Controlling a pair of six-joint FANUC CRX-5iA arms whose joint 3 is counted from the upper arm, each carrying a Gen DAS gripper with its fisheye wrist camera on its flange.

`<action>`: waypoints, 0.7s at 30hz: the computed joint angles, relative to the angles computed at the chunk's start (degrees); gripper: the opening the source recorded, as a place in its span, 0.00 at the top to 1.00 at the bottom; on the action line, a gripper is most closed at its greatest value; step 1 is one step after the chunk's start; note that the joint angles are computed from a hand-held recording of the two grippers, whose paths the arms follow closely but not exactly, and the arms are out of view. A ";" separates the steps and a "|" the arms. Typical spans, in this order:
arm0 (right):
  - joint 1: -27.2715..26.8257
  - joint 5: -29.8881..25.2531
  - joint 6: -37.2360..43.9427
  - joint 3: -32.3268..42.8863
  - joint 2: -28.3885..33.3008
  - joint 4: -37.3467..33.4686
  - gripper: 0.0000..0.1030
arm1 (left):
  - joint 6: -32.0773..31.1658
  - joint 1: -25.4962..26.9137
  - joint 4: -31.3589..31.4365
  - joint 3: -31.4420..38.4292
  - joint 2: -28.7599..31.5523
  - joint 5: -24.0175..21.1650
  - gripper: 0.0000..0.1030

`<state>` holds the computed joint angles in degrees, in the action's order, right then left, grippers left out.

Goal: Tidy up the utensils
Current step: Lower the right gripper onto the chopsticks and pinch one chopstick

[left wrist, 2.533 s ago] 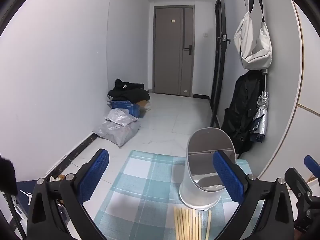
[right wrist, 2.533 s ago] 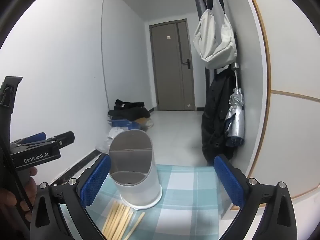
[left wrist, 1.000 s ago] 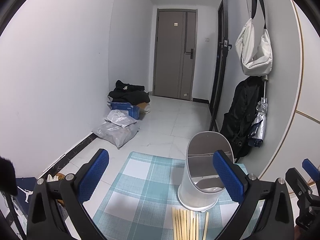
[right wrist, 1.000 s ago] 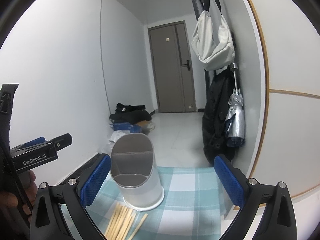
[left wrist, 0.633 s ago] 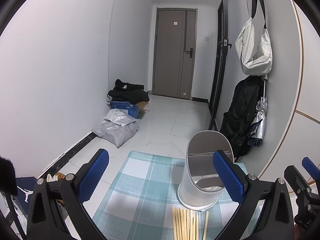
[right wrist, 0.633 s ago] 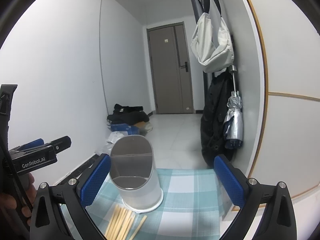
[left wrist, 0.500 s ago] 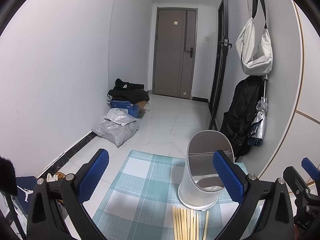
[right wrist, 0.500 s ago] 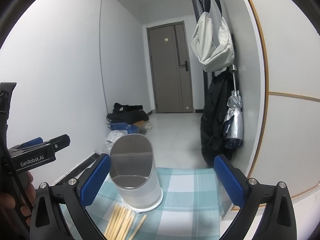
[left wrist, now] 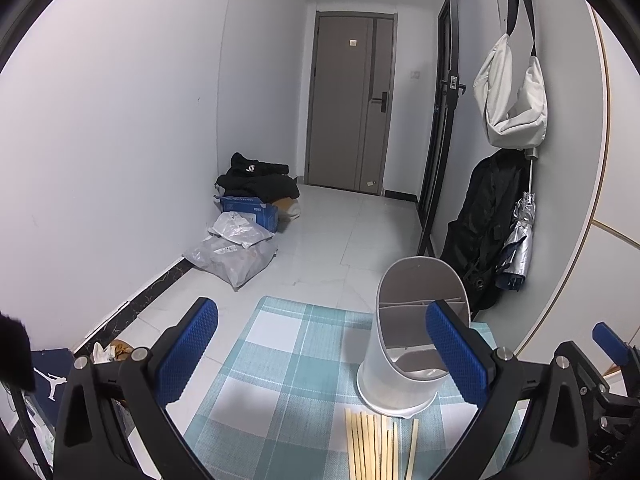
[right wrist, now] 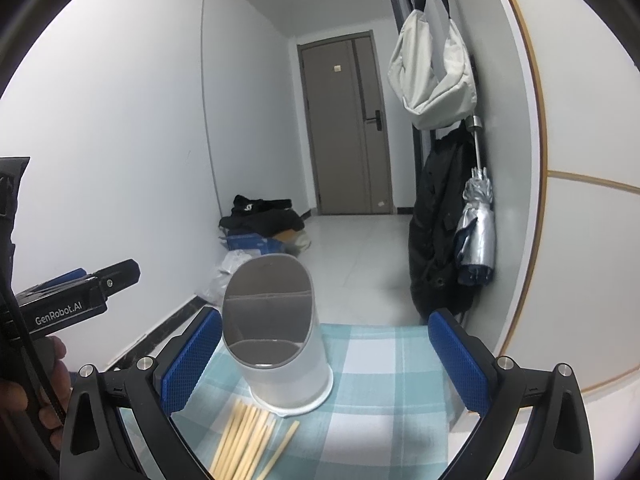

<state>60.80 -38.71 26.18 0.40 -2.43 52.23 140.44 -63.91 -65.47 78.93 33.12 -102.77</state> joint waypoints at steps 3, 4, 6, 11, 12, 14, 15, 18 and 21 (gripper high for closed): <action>0.25 -1.20 1.85 1.20 0.73 -2.21 0.00 | -0.96 0.48 0.54 1.62 0.81 -1.37 0.01; 0.40 -2.17 3.07 2.06 1.20 -3.67 0.00 | -1.09 0.54 0.28 2.05 1.04 -2.17 0.01; 0.61 -4.10 5.82 4.03 2.23 -7.50 0.00 | -0.51 1.24 1.82 0.83 0.28 -2.34 0.01; 0.18 -11.67 14.02 11.75 6.56 -19.31 0.01 | 3.46 4.22 7.98 -5.08 -3.05 -2.48 0.01; 0.01 -13.16 15.52 13.26 7.50 -21.39 0.02 | 4.79 4.93 9.44 -6.77 -3.98 -2.26 0.01; -0.50 -16.85 18.70 16.91 9.74 -26.38 0.07 | 7.50 6.54 12.71 -10.24 -5.88 -1.46 0.01; -0.93 -18.99 20.97 19.21 11.01 -29.74 0.10 | 8.81 7.58 15.03 -12.18 -6.92 -0.76 0.01; -1.72 -24.66 24.74 24.12 14.44 -35.80 0.24 | 11.61 10.13 20.27 -16.23 -9.00 0.35 0.01; -2.26 -30.65 28.16 29.12 18.27 -40.84 0.40 | 12.91 12.22 24.56 -18.49 -10.09 0.50 0.01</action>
<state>58.54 -69.36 54.34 29.53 15.83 11.38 153.35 -51.69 -40.91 60.45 23.03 -102.27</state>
